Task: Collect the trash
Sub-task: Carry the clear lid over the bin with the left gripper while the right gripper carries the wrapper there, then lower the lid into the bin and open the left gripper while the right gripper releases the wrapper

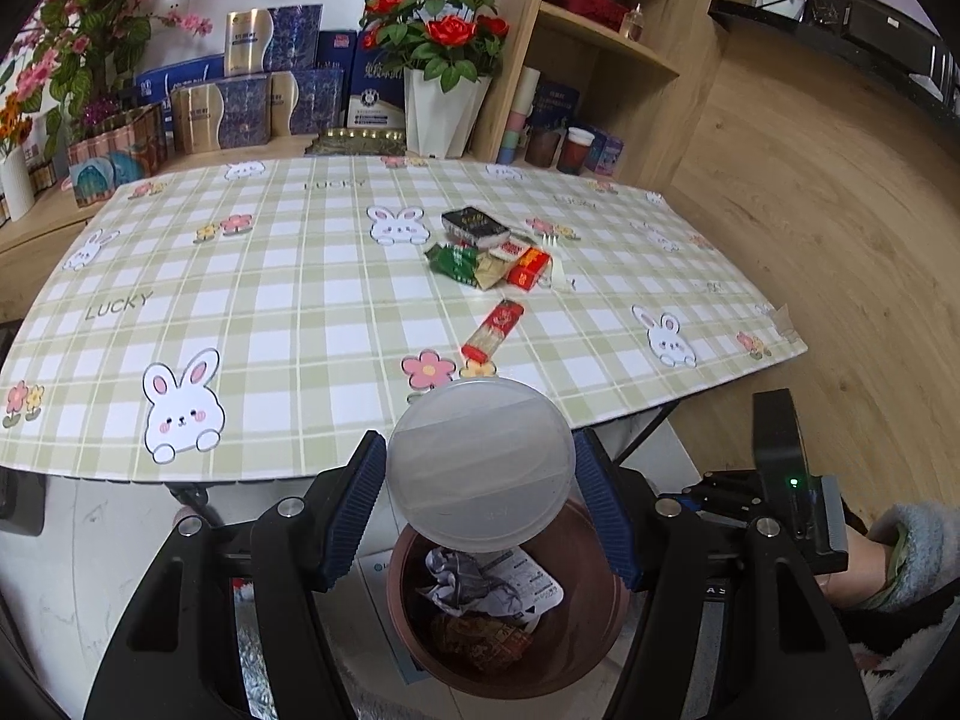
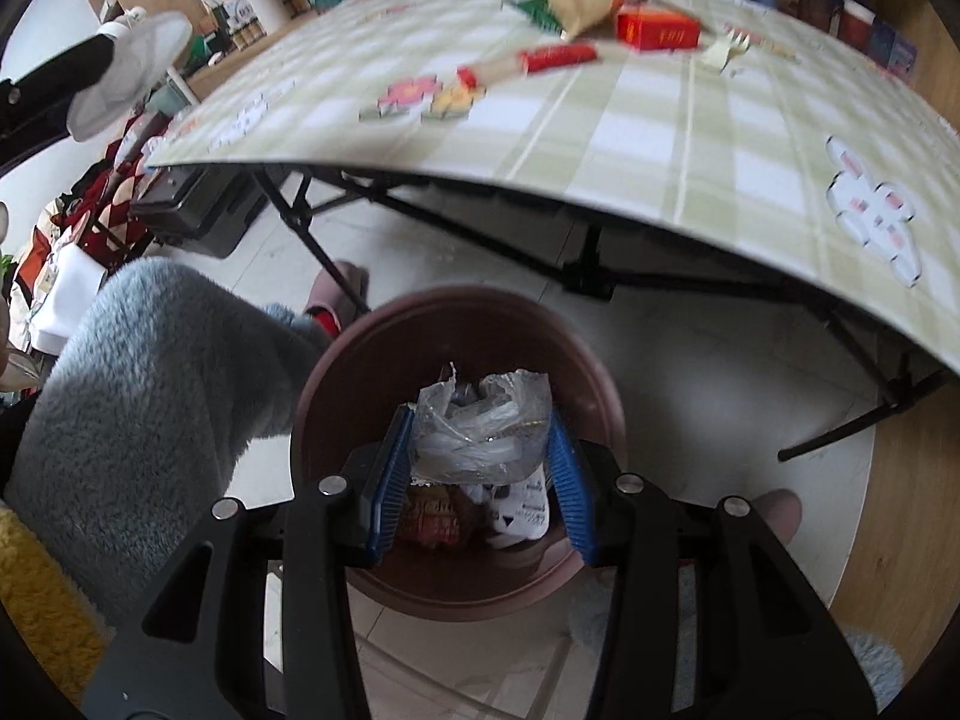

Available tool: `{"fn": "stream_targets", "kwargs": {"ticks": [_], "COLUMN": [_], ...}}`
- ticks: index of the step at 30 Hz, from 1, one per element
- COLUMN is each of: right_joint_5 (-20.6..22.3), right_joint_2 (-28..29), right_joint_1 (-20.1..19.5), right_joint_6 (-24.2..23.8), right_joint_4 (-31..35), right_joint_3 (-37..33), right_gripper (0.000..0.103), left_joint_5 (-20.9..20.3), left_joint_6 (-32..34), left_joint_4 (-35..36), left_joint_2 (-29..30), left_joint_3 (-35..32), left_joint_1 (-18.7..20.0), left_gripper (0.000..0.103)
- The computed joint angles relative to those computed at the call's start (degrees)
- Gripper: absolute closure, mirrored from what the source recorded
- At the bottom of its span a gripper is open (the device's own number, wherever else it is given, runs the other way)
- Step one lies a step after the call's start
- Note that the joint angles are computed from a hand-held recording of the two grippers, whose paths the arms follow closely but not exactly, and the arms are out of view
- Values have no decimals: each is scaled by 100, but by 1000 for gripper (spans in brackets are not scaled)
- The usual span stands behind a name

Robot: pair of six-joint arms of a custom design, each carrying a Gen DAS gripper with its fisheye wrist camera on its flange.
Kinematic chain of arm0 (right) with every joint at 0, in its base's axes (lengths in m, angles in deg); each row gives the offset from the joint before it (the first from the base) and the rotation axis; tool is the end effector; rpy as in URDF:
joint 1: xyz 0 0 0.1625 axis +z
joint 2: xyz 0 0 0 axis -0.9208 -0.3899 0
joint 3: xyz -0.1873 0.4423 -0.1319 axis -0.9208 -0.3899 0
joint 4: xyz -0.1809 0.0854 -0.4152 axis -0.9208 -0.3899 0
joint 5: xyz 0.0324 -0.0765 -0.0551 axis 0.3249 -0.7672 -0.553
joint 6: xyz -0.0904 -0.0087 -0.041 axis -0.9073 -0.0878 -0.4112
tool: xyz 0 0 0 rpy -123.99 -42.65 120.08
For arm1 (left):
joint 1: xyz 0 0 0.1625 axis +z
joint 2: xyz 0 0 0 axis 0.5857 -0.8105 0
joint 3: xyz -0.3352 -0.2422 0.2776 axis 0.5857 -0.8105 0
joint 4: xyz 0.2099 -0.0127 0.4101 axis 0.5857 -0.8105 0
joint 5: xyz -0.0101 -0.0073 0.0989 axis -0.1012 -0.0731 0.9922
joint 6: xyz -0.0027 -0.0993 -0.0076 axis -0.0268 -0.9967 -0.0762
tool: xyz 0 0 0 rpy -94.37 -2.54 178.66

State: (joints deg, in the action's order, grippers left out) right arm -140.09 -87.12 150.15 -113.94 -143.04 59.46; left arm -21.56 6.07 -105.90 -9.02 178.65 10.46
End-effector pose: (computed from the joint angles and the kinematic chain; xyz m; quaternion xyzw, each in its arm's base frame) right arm 0.0244 -0.6174 0.2929 0.1939 -0.9430 0.1318 0.2361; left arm -0.3647 -0.6486 0.0791 0.2957 0.9046 -0.2495 0.1791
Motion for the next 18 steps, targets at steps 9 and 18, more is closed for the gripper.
{"fn": "stream_targets", "kwargs": {"ticks": [9,18], "right_joint_5": [-168,-125], "right_joint_2": [186,27], "right_joint_1": [20,179], "right_joint_6": [64,-388], "right_joint_4": [512,-670], "right_joint_3": [-133,-51], "right_gripper": [47,14], "left_joint_5": [-98,-144], "left_joint_6": [-50,-22], "left_joint_4": [125,372], "left_joint_2": [64,202], "left_joint_3": [2,-92], "left_joint_1": [78,144], "left_gripper": [40,40]}}
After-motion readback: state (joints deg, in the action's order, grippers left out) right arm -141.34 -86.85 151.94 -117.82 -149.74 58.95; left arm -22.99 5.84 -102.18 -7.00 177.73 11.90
